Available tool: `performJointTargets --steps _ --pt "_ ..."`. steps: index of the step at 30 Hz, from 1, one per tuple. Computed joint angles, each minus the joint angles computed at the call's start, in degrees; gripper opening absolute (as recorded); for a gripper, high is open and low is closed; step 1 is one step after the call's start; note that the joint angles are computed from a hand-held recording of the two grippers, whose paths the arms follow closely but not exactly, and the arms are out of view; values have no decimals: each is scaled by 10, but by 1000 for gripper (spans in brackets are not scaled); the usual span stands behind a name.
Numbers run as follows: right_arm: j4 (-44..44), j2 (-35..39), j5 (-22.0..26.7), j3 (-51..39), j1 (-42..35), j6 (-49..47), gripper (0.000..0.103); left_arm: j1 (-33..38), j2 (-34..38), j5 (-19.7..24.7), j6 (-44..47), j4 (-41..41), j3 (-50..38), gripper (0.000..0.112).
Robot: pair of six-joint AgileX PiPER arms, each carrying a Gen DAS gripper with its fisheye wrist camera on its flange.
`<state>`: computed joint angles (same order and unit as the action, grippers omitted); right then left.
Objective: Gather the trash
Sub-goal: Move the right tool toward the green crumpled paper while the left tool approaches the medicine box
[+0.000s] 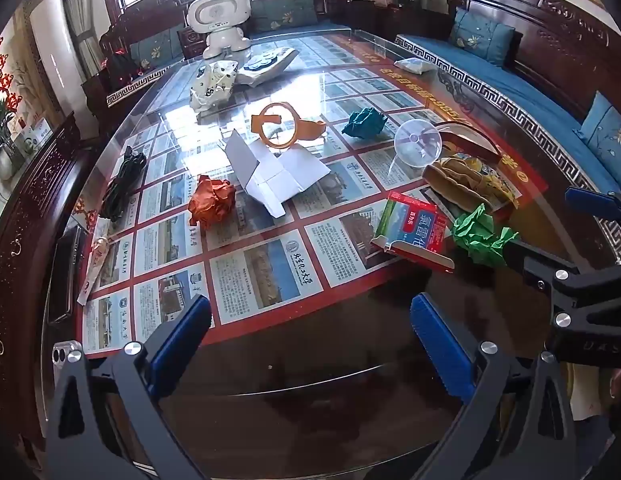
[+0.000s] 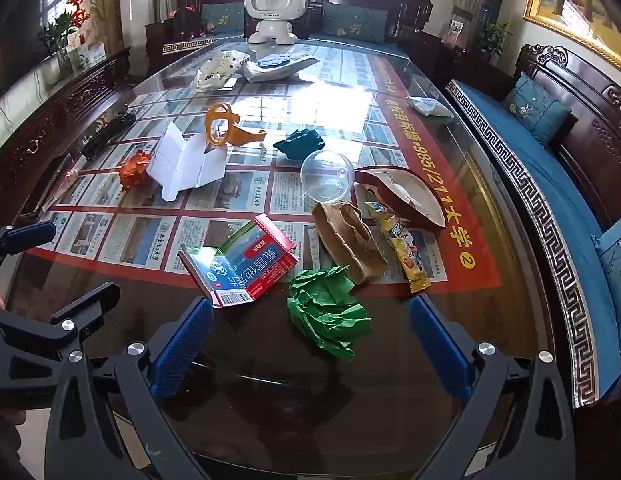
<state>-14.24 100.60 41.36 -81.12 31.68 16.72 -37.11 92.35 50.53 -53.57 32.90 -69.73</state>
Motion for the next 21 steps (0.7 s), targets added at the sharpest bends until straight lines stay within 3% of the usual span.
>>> performJointTargets --steps 7,21 --pt "-1 1 -6 2 -1 -1 95 -6 5 16 -8 -9 -8 99" --pt "2 0 -7 2 -4 -1 95 5 6 -6 21 -15 -11 99"
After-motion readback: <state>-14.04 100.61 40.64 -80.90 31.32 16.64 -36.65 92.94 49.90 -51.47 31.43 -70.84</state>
